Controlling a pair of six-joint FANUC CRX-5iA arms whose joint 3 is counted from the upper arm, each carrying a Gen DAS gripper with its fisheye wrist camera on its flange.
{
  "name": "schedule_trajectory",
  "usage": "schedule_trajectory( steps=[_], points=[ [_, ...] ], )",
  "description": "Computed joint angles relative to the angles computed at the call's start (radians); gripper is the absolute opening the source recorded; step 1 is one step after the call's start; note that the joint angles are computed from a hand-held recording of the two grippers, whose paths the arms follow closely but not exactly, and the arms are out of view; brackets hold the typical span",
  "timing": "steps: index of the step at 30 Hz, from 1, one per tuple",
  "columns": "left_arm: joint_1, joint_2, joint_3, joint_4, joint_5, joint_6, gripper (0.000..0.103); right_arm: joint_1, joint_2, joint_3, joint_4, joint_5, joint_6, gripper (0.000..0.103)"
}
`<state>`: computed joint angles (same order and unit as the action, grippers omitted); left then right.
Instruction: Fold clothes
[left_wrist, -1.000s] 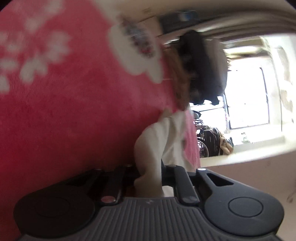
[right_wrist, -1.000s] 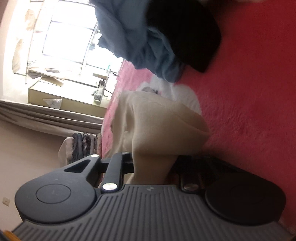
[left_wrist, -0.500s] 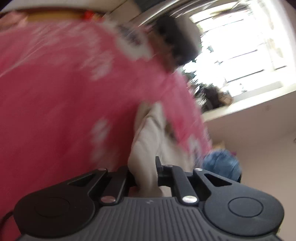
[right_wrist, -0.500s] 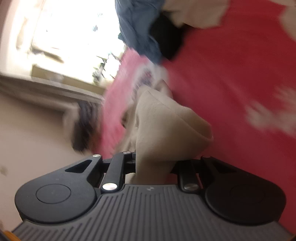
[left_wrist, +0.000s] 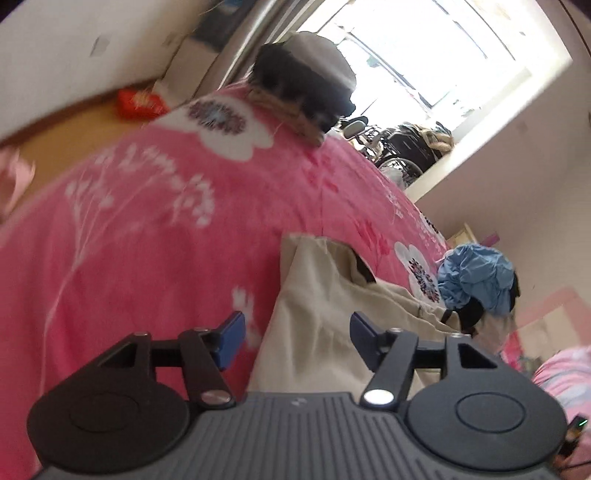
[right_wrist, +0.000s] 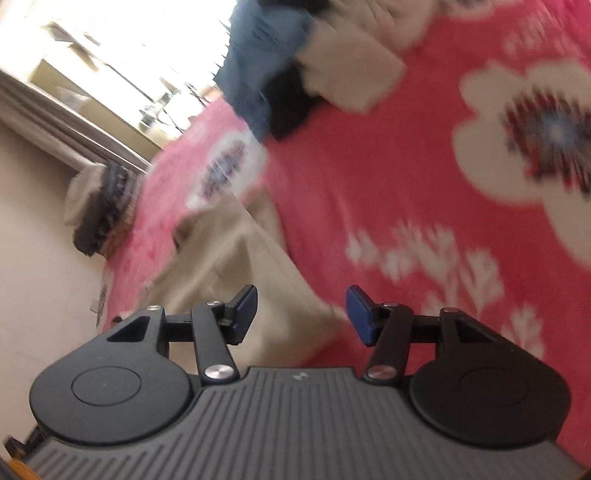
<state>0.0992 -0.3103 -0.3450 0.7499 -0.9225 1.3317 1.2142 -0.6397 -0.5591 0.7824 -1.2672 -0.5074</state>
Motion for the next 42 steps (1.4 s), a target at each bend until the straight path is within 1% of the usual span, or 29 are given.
schedule_trajectory(
  steps=[2,5,7,9,12,14,16,17,18,19,20,22,23,25,26,27,28,29,30,32,33,36,38,40,41,42],
  points=[
    [-0.028,0.04,0.05,-0.05,-0.008,0.002,0.064,-0.072,0.032,0.009,0.006,0.1,0.092,0.053],
    [-0.078,0.135,0.127,-0.113,-0.03,0.007,0.055,-0.199,0.101,0.031,-0.014,0.297,0.303,0.053],
    [-0.106,0.184,0.155,-0.129,-0.024,-0.012,0.054,-0.283,0.168,0.079,-0.079,0.389,0.459,0.053],
    [-0.122,0.211,0.165,-0.127,-0.013,-0.039,0.054,-0.347,0.243,0.144,-0.151,0.419,0.574,0.053],
    [-0.136,0.234,0.181,-0.131,-0.009,-0.058,0.054,-0.431,0.325,0.215,-0.246,0.469,0.714,0.053],
    [-0.141,0.245,0.188,-0.131,-0.012,-0.072,0.054,-0.469,0.36,0.254,-0.323,0.492,0.807,0.053],
    [-0.144,0.25,0.187,-0.121,-0.012,-0.091,0.054,-0.494,0.39,0.294,-0.401,0.486,0.891,0.052],
    [-0.144,0.252,0.187,-0.116,-0.013,-0.1,0.054,-0.495,0.391,0.298,-0.413,0.488,0.909,0.042],
    [-0.145,0.254,0.184,-0.109,-0.007,-0.111,0.054,-0.495,0.39,0.301,-0.421,0.491,0.925,0.02],
    [-0.146,0.256,0.181,-0.102,-0.001,-0.123,0.054,-0.496,0.389,0.303,-0.43,0.493,0.94,0.012],
    [-0.147,0.258,0.179,-0.094,0.005,-0.135,0.053,-0.495,0.386,0.3,-0.435,0.499,0.944,0.01],
    [-0.153,0.268,0.185,-0.105,0.023,-0.127,0.054,-0.496,0.378,0.294,-0.443,0.51,0.949,0.011],
    [-0.157,0.274,0.188,-0.112,0.033,-0.122,0.053,-0.499,0.383,0.297,-0.448,0.507,0.952,0.013],
    [-0.161,0.286,0.192,-0.104,0.05,-0.109,0.053,-0.506,0.395,0.3,-0.455,0.504,0.953,0.013],
    [-0.163,0.293,0.193,-0.099,0.058,-0.102,0.049,-0.508,0.398,0.3,-0.46,0.509,0.948,0.014],
    [-0.168,0.294,0.196,-0.103,0.067,-0.104,0.038,-0.507,0.396,0.292,-0.455,0.523,0.943,0.014],
    [-0.173,0.295,0.199,-0.108,0.076,-0.107,0.034,-0.505,0.394,0.283,-0.449,0.538,0.938,0.013],
    [-0.179,0.295,0.207,-0.127,0.08,-0.108,0.031,-0.503,0.393,0.274,-0.442,0.553,0.933,0.007],
    [-0.184,0.288,0.208,-0.143,0.09,-0.112,0.022,-0.501,0.391,0.266,-0.436,0.568,0.927,0.001],
    [-0.187,0.267,0.191,-0.14,0.112,-0.127,0.015,-0.474,0.382,0.242,-0.356,0.567,0.89,0.0],
    [-0.188,0.253,0.18,-0.132,0.126,-0.134,0.013,-0.458,0.367,0.215,-0.289,0.575,0.838,0.0],
    [-0.197,0.212,0.148,-0.106,0.172,-0.163,0.012,-0.423,0.323,0.141,-0.094,0.587,0.683,0.0],
    [-0.207,0.197,0.135,-0.066,0.194,-0.216,0.012,-0.422,0.292,0.097,0.021,0.6,0.579,0.0],
    [-0.208,0.204,0.146,-0.053,0.178,-0.249,0.012,-0.434,0.277,0.081,0.076,0.607,0.536,0.0],
    [-0.204,0.215,0.161,-0.06,0.15,-0.247,0.013,-0.445,0.271,0.081,0.06,0.621,0.545,0.0],
    [-0.201,0.223,0.179,-0.096,0.129,-0.219,0.014,-0.458,0.267,0.085,0.025,0.638,0.563,0.0]
  ],
)
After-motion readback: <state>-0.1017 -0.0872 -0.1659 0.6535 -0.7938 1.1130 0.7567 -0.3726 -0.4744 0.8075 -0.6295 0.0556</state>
